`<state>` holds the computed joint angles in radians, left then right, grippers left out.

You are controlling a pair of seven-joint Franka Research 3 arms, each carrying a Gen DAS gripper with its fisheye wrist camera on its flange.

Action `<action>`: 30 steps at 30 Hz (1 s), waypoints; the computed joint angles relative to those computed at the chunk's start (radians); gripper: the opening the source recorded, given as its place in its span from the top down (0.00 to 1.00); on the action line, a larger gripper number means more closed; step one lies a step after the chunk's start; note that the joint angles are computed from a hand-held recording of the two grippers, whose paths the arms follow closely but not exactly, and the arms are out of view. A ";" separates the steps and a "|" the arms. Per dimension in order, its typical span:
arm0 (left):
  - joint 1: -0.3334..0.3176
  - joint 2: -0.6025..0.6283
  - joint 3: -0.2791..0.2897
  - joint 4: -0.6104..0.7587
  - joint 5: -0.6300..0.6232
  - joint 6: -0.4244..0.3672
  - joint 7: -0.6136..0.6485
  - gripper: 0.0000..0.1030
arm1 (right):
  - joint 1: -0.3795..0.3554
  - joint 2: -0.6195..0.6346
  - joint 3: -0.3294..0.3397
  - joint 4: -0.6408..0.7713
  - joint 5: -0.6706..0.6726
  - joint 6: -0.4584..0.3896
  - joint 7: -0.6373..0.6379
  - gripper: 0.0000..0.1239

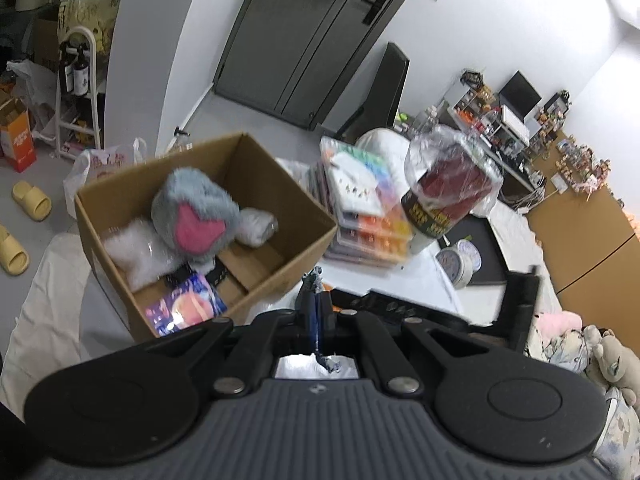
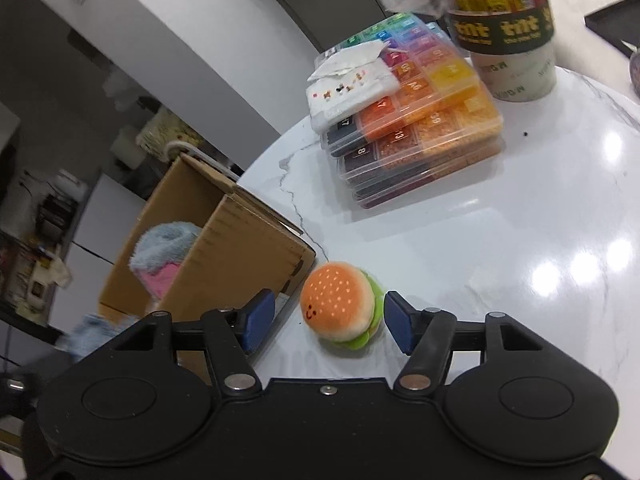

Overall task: Organize soft objects
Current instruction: 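Hold the octopus plush in the left tool while the right tool grasps the burger plush, then carry the octopus plush and burger plush over the box with both tools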

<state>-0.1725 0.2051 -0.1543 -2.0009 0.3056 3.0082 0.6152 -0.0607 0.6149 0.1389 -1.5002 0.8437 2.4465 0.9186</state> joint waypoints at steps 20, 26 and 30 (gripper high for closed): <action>0.036 -0.046 0.077 0.007 0.254 -0.002 -0.206 1.00 | 0.068 -0.072 -0.047 -0.040 -0.215 0.012 0.123 0.85; 0.067 -0.024 0.048 0.020 0.175 0.008 -0.119 1.00 | 0.065 -0.119 -0.052 -0.045 -0.205 0.003 0.108 0.85; 0.092 0.016 0.014 0.052 0.084 0.010 -0.012 1.00 | 0.066 -0.155 -0.058 -0.056 -0.198 -0.002 0.102 0.85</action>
